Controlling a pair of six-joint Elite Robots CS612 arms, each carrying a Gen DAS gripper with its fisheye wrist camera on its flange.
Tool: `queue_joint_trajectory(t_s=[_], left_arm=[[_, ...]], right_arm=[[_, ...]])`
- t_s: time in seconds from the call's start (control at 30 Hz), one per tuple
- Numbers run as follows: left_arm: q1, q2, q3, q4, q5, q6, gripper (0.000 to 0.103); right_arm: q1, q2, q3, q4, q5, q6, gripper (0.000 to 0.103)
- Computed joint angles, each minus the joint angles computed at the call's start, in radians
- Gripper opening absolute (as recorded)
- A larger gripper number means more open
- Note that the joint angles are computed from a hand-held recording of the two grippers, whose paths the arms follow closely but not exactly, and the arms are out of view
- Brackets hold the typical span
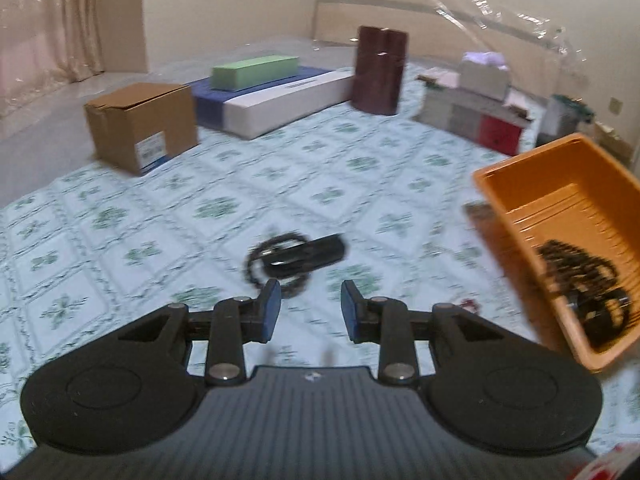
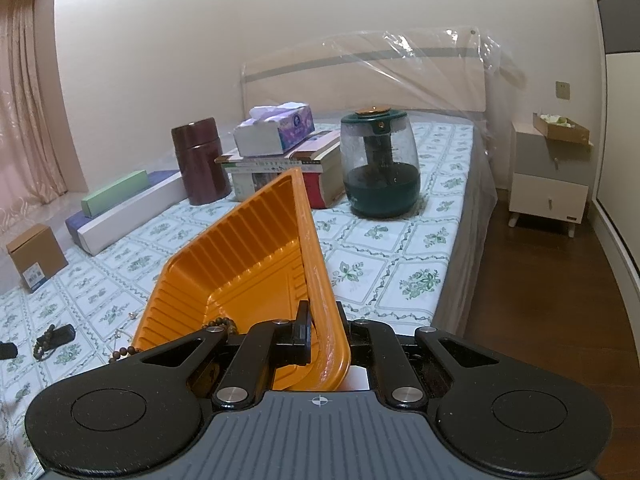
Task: Organize jewelry
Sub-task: 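Carry the black watch into the orange tray with left gripper while right holds tray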
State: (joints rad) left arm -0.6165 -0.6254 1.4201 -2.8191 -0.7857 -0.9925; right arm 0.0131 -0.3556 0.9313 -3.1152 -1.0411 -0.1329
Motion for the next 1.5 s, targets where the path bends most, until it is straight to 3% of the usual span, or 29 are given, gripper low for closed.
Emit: queue_joint_trajectory(t_s=[0.1, 0.47, 0.6, 0.73, 1.13, 1.5], left_arm=[[0.005, 0.009, -0.005, 0.012, 0.013, 0.019, 0.029], [0.033, 0.085, -0.127, 0.074, 0.003, 0.261, 0.026], [0.036, 0.104, -0.165, 0.154, 0.016, 0.307, 0.014], [0.036, 0.113, -0.177, 0.176, 0.027, 0.353, 0.006], [0.017, 0.053, -0.105, 0.134, 0.073, 0.35, 0.006], [-0.006, -0.013, -0.026, -0.027, 0.025, 0.303, 0.006]], right_arm=[[0.0, 0.0, 0.0, 0.001, -0.001, -0.001, 0.009], [0.001, -0.001, 0.001, 0.005, -0.01, -0.006, 0.009], [0.001, -0.002, 0.002, 0.006, -0.012, -0.006, 0.009], [0.001, -0.003, 0.006, 0.008, -0.014, -0.007, 0.009], [0.0, -0.004, 0.009, 0.001, -0.009, -0.009, 0.009], [0.0, -0.011, 0.018, -0.009, 0.0, -0.008, 0.009]])
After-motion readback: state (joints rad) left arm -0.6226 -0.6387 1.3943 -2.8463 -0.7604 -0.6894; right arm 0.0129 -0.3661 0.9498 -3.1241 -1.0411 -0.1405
